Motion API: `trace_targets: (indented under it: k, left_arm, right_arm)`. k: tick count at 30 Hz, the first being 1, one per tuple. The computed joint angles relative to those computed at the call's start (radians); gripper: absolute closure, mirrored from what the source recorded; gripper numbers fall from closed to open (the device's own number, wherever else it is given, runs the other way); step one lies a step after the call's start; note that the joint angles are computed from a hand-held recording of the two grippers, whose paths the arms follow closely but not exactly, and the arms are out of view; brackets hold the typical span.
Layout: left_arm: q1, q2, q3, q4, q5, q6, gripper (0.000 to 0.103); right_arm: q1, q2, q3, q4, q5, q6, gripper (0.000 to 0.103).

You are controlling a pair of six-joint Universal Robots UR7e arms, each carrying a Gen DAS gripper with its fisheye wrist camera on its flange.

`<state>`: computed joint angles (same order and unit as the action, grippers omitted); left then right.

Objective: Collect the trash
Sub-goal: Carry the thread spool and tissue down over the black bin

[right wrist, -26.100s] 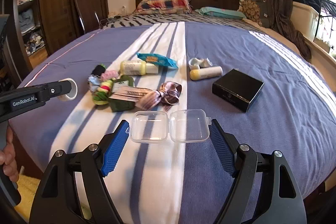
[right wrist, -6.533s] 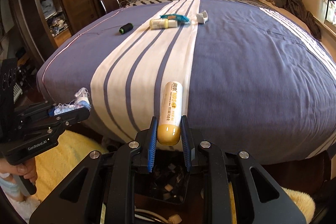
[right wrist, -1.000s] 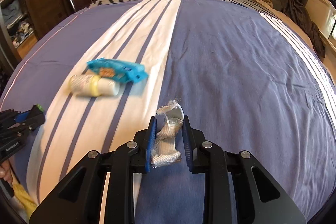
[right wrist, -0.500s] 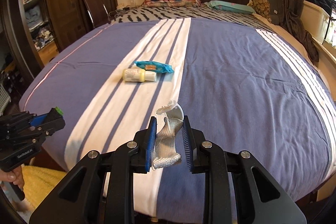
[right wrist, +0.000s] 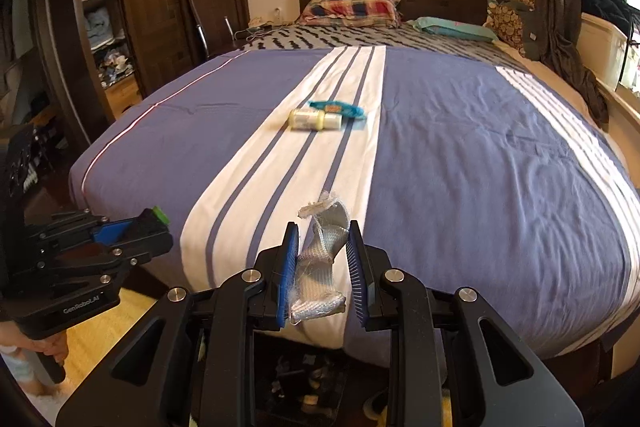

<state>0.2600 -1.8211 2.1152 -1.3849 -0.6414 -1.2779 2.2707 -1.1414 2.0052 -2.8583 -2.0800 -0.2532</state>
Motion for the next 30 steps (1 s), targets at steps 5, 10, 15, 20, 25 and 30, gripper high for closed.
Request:
trace_targets:
  k: [5, 10, 15, 20, 25, 30]
  left_arm:
    - [-0.023, -0.025, 0.063, -0.019, -0.058, -0.033, 0.078]
    - [-0.023, -0.061, 0.136, -0.061, -0.12, -0.051, 0.078]
    - [0.002, -0.082, 0.197, -0.109, -0.172, -0.05, 0.078]
    - [0.038, -0.074, 0.242, -0.176, -0.214, -0.015, 0.078]
    - [0.089, -0.05, 0.29, -0.285, -0.257, 0.041, 0.078]
    - [0.147, -0.014, 0.337, -0.4, -0.313, 0.099, 0.078]
  right_arm:
    - [-0.013, -0.026, 0.073, 0.007, 0.031, 0.034, 0.078]
    - [-0.031, -0.034, 0.137, 0.021, 0.032, 0.069, 0.078]
    - [-0.057, -0.031, 0.183, 0.038, 0.014, 0.092, 0.078]
    - [-0.084, -0.024, 0.217, 0.044, 0.003, 0.115, 0.078]
    - [-0.106, -0.011, 0.243, 0.048, -0.003, 0.135, 0.078]
    - [-0.137, 0.013, 0.261, 0.065, 0.0, 0.15, 0.078]
